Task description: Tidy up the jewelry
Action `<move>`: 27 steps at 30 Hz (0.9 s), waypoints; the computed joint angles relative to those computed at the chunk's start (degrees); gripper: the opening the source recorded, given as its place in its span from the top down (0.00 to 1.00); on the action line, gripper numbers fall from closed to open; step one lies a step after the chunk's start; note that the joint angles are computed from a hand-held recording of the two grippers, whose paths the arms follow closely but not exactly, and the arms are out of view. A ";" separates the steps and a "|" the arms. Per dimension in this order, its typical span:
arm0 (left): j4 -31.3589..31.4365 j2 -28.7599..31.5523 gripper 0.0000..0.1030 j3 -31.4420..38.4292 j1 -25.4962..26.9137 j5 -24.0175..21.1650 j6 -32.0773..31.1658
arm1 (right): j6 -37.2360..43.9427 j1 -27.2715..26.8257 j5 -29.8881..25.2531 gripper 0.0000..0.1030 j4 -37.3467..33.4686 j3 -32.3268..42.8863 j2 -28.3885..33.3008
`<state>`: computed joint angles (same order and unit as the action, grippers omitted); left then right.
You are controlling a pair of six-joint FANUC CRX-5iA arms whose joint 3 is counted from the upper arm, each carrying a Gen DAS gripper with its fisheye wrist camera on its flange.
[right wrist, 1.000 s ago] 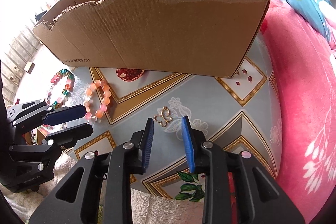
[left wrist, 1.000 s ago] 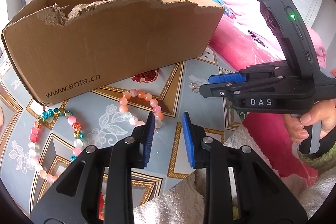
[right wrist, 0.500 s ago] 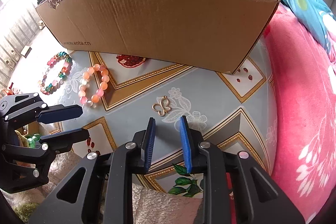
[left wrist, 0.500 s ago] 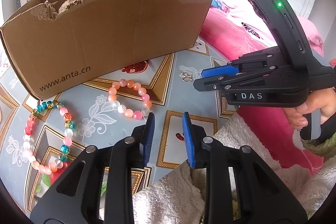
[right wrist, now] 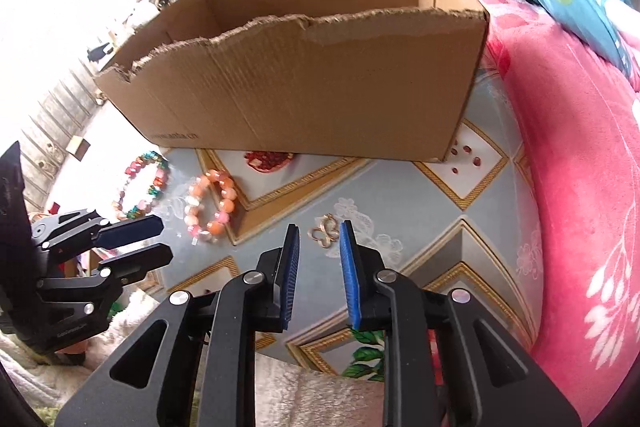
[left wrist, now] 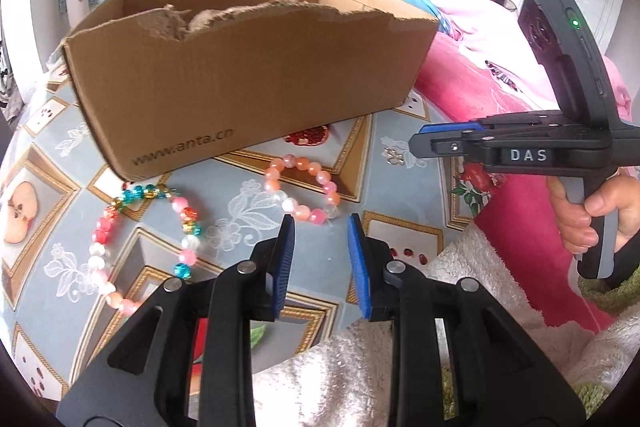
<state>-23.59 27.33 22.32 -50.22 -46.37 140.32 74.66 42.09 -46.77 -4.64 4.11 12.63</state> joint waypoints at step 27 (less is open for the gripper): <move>-8.40 -1.62 0.90 0.33 2.56 -20.71 10.76 | 12.41 7.40 -7.39 0.90 -6.62 22.14 16.54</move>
